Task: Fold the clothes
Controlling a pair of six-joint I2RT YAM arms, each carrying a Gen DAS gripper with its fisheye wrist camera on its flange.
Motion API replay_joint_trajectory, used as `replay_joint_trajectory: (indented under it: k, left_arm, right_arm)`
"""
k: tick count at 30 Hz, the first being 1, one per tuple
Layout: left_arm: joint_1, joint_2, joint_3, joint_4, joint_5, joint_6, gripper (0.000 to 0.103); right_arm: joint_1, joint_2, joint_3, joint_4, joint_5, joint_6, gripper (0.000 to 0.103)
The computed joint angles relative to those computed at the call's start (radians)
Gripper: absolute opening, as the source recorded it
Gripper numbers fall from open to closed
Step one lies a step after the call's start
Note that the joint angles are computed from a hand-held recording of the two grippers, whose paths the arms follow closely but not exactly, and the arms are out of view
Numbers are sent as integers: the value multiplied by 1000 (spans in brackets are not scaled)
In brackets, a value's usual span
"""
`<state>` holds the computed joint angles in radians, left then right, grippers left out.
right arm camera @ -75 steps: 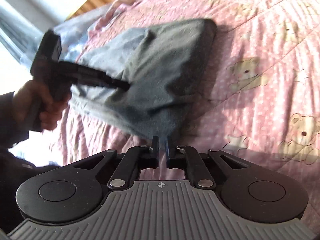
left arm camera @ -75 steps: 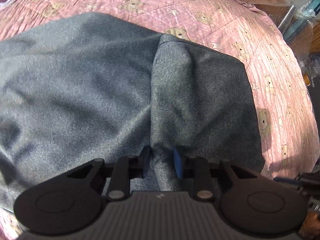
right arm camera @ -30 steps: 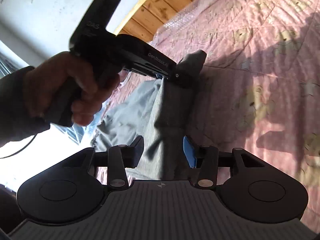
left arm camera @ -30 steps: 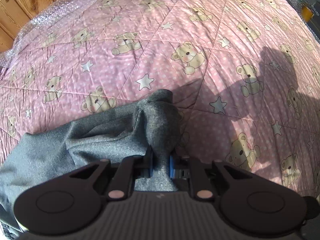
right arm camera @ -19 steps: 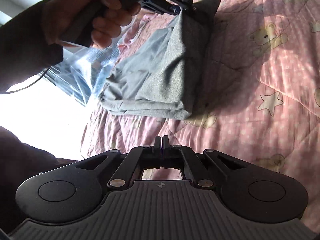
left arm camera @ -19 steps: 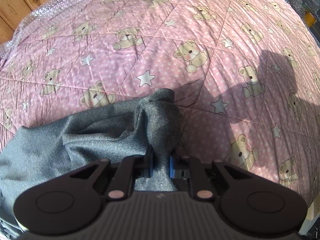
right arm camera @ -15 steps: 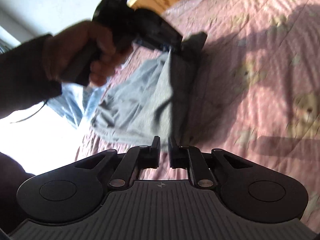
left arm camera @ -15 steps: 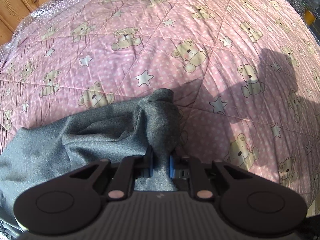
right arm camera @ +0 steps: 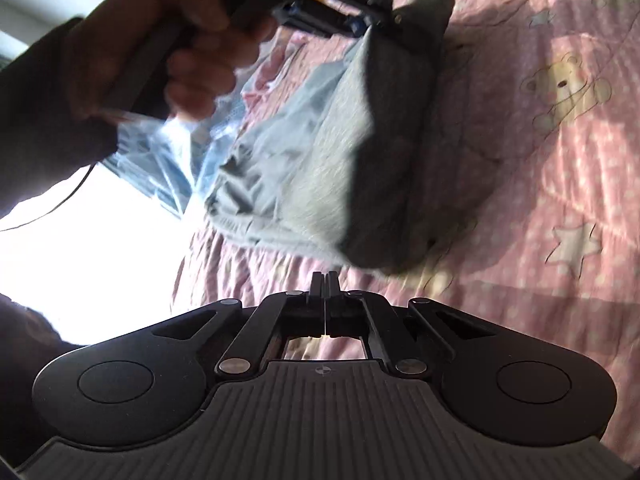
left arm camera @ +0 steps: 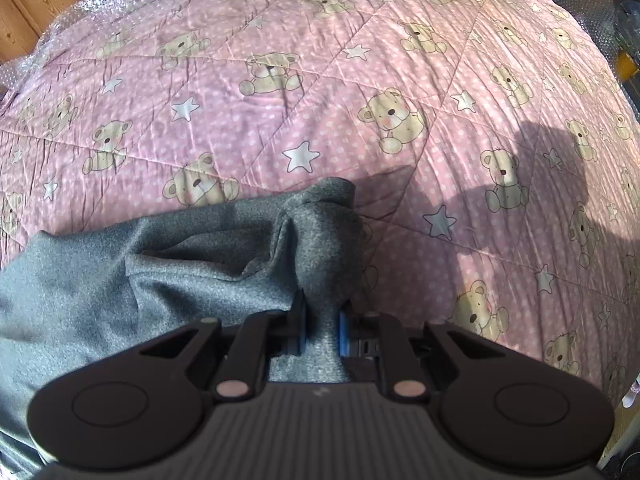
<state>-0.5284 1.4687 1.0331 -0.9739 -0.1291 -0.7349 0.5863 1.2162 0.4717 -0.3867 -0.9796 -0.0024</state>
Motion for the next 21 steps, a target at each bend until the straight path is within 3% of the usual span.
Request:
replay_joint_trajectory:
  k: [1,3,5,6,7,9,10,11,12,14,19,21]
  left_arm:
    - [0,-9,2,-7,-1,2,14]
    - [1,-35,0,-21,-1,2,14]
    - [0,-57,-3,-32,0,-4,14]
    - [-3,-66,-2,-38,-4,-9,14]
    - [-7,-73,0,-45,-11,-16,14]
    - [-13,-88,11,-65,-25,-33,14]
    - [-15,-98,23,-81,-33,-43,13]
    - [-12,-107,34,-94,-35,-52,13]
    - [-5,-117,44,-105,-32,-59,13]
    - [4,-105,56,-100,-14,-64,13]
    - [-30,49,71,-17,16,-118,15]
    - [-52,130,91,14,24,-129,22]
  right_arm:
    - [-30,-35,7,-38,-8,-12,1]
    - [-98,-102,23,-35,16,30,15]
    - [-128,-104,40,55,70,97,54]
    - [-111,-54,48,135,80,132,78]
    - [-92,11,63,209,82,157,83]
    - [17,222,122,384,91,219,81]
    - [61,286,146,428,90,237,63]
    - [83,326,168,431,57,241,34]
    - [81,318,169,400,29,231,30]
    - [70,286,165,325,-24,201,12]
    - [-91,287,159,141,-108,82,7]
    - [-151,337,162,78,-105,27,7]
